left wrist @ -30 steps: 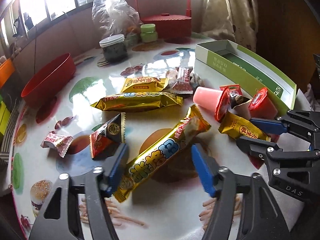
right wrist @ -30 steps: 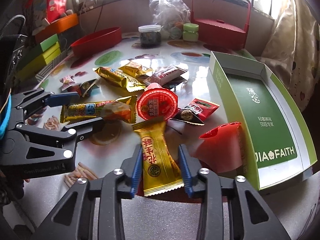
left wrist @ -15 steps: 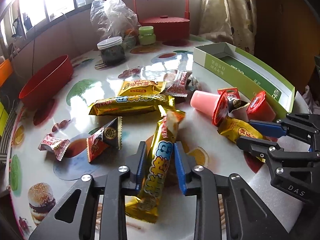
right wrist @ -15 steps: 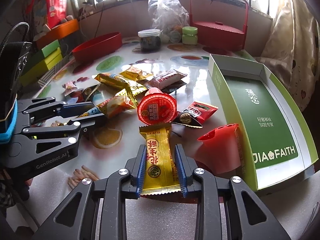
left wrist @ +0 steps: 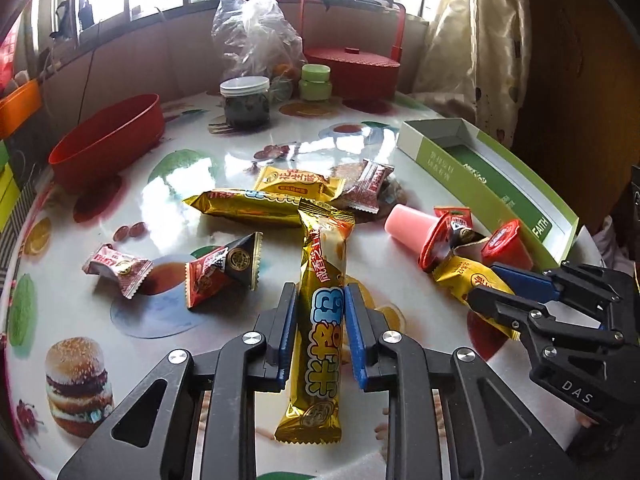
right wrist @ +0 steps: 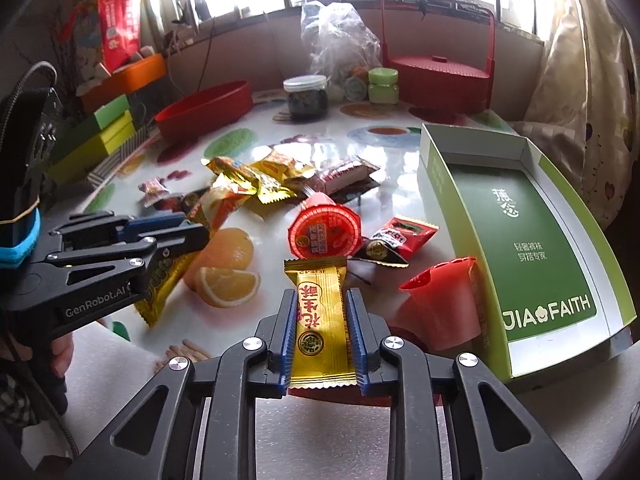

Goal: Organize snacks
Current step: 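Carry the snack bar with the left tool while the right tool carries the yellow pack to the green box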

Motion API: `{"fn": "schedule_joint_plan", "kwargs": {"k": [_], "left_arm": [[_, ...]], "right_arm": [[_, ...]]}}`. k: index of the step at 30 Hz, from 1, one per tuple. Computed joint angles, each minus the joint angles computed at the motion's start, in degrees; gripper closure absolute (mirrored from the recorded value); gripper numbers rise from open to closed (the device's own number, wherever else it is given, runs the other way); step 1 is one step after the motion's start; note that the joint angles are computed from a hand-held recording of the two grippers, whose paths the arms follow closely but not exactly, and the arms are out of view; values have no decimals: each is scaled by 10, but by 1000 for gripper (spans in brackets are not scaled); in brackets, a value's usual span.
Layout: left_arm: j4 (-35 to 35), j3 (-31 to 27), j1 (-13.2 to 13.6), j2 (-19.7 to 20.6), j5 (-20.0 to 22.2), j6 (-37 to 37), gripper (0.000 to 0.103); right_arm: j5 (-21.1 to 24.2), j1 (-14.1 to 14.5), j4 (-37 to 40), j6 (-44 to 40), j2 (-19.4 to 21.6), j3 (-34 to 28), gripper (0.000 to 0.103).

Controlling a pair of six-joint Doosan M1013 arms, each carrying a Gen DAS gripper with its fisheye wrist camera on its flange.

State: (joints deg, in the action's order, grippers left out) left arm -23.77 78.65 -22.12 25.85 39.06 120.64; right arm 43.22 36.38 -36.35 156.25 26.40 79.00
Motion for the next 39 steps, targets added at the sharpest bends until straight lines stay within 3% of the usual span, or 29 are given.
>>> {"fn": "schedule_joint_plan", "kwargs": {"k": [13, 39], "left_arm": [[-39, 8, 3, -19, -2, 1, 79], [-85, -31, -36, -7, 22, 11, 79]], "right_arm": [[-5, 10, -52, 54, -21, 18, 80], [58, 4, -139, 160, -64, 57, 80]]}}
